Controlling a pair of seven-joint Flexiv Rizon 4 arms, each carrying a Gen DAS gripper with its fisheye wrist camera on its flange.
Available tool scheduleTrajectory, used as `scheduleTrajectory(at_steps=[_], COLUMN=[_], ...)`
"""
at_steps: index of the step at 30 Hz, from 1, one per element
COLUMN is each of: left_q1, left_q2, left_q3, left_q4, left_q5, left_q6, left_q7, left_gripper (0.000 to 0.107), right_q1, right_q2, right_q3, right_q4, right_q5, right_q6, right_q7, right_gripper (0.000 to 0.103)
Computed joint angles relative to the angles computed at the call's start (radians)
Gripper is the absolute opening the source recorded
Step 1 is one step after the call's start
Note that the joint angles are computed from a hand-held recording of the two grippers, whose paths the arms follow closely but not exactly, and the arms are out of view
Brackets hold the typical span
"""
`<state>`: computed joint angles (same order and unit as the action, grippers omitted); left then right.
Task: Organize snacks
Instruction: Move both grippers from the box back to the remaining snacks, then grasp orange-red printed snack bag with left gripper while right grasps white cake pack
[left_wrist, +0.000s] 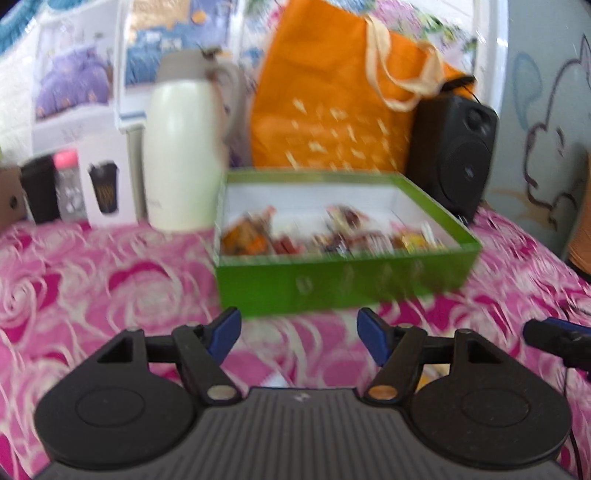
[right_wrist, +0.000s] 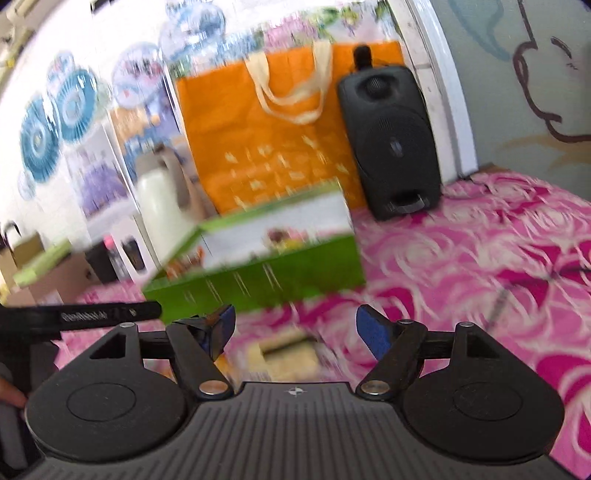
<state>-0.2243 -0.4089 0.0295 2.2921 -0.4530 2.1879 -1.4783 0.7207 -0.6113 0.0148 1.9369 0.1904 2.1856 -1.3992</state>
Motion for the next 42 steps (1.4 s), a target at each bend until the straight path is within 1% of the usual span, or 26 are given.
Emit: scheduleTrajectory(at_steps=[3,4,6,8,10,11,13,15,16,17,18,19,20,23,24,25,27,30,33,36,37,38,40,41,42], left_q1=[0.049,0.063,0.111,0.179,0.226,0.242,0.26,0.322,0.357,0.376,0.367,0.336,0.333,0.393,0.398,0.376,0.33,0.326,0.314,0.339,0.348,0.348,0.353,0.356,0.369], left_q2=[0.001,0.001,0.001,0.002,-0.001,-0.001,-0.006,-0.01,-0.015,-0.021,-0.025,-0.029,-0.031,-0.039,-0.042,-0.043,-0.044,-0.046,-0.049,-0.055,-0.056,-0.055,-0.056,-0.056,-0.057], left_q3=[-0.035,-0.045,-0.075,-0.122,-0.158,-0.171,-0.187,-0.243,-0.277,-0.298,-0.292,-0.272,-0.262,-0.317,-0.323,-0.302,-0.263,-0.26,-0.249,-0.272,-0.279,-0.279,-0.284,-0.288,-0.3], left_q4=[0.005,0.007,0.004,-0.005,-0.016,-0.022,-0.031,-0.039,-0.045,-0.049,-0.054,-0.052,-0.062,-0.062,-0.064,-0.065,-0.068,-0.069,-0.069,-0.067,-0.067,-0.066,-0.065,-0.065,-0.064], left_q5=[0.103,0.139,0.222,0.32,0.387,0.414,0.457,0.525,0.559,0.58,0.58,0.538,0.562,0.589,0.594,0.586,0.566,0.561,0.558,0.571,0.576,0.577,0.583,0.585,0.594], left_q6=[-0.037,-0.042,-0.062,-0.094,-0.122,-0.142,-0.158,-0.181,-0.195,-0.201,-0.208,-0.2,-0.209,-0.215,-0.219,-0.214,-0.208,-0.206,-0.197,-0.19,-0.19,-0.189,-0.188,-0.185,-0.185], left_q7=[-0.014,-0.018,-0.04,-0.075,-0.103,-0.109,-0.112,-0.123,-0.127,-0.129,-0.125,-0.091,-0.115,-0.132,-0.131,-0.125,-0.111,-0.106,-0.097,-0.106,-0.11,-0.111,-0.114,-0.118,-0.123], left_gripper=[0.07,0.07,0.07,0.071,0.071,0.071,0.071,0.071,0.071,0.073,0.074,0.075,0.076,0.078,0.079,0.08,0.08,0.08,0.08,0.08,0.08,0.08,0.076,0.071,0.069], right_q1=[0.049,0.054,0.045,0.022,0.007,-0.029,-0.148,-0.238,-0.263,-0.261,-0.242,-0.236,-0.227,-0.135,-0.112,-0.103,-0.117,-0.153,-0.159,-0.225,-0.24,-0.241,-0.178,-0.135,-0.085], right_q2=[0.007,0.006,0.0,-0.009,-0.013,-0.017,-0.033,-0.055,-0.06,-0.061,-0.058,-0.053,-0.049,-0.031,-0.027,-0.025,-0.026,-0.033,-0.035,-0.041,-0.041,-0.037,-0.022,-0.014,-0.006], right_q3=[-0.051,-0.058,-0.057,-0.045,-0.041,-0.009,0.105,0.193,0.218,0.215,0.19,0.183,0.172,0.068,0.043,0.033,0.045,0.081,0.088,0.159,0.177,0.178,0.106,0.058,0.004], right_q4=[0.002,-0.005,-0.02,-0.04,-0.063,-0.076,-0.096,-0.113,-0.12,-0.119,-0.113,-0.108,-0.105,-0.089,-0.087,-0.087,-0.09,-0.102,-0.107,-0.107,-0.102,-0.097,-0.075,-0.063,-0.05], right_q5=[0.037,0.035,0.009,-0.028,-0.056,-0.099,-0.222,-0.318,-0.352,-0.37,-0.378,-0.394,-0.41,-0.422,-0.423,-0.427,-0.442,-0.46,-0.474,-0.504,-0.508,-0.506,-0.478,-0.456,-0.426], right_q6=[-0.065,-0.085,-0.107,-0.125,-0.169,-0.195,-0.24,-0.286,-0.321,-0.336,-0.325,-0.329,-0.338,-0.358,-0.363,-0.37,-0.378,-0.391,-0.4,-0.389,-0.38,-0.373,-0.35,-0.335,-0.32], right_q7=[-0.025,-0.025,-0.02,-0.007,0.018,0.036,0.078,0.116,0.136,0.147,0.151,0.154,0.153,0.141,0.137,0.134,0.126,0.125,0.121,0.102,0.1,0.103,0.108,0.108,0.107], right_gripper=[0.103,0.103,0.103,0.103,0.103,0.103,0.103,0.103,0.103,0.103,0.103,0.103,0.103,0.103,0.103,0.103,0.103,0.103,0.103,0.103,0.103,0.103,0.103,0.103,0.103])
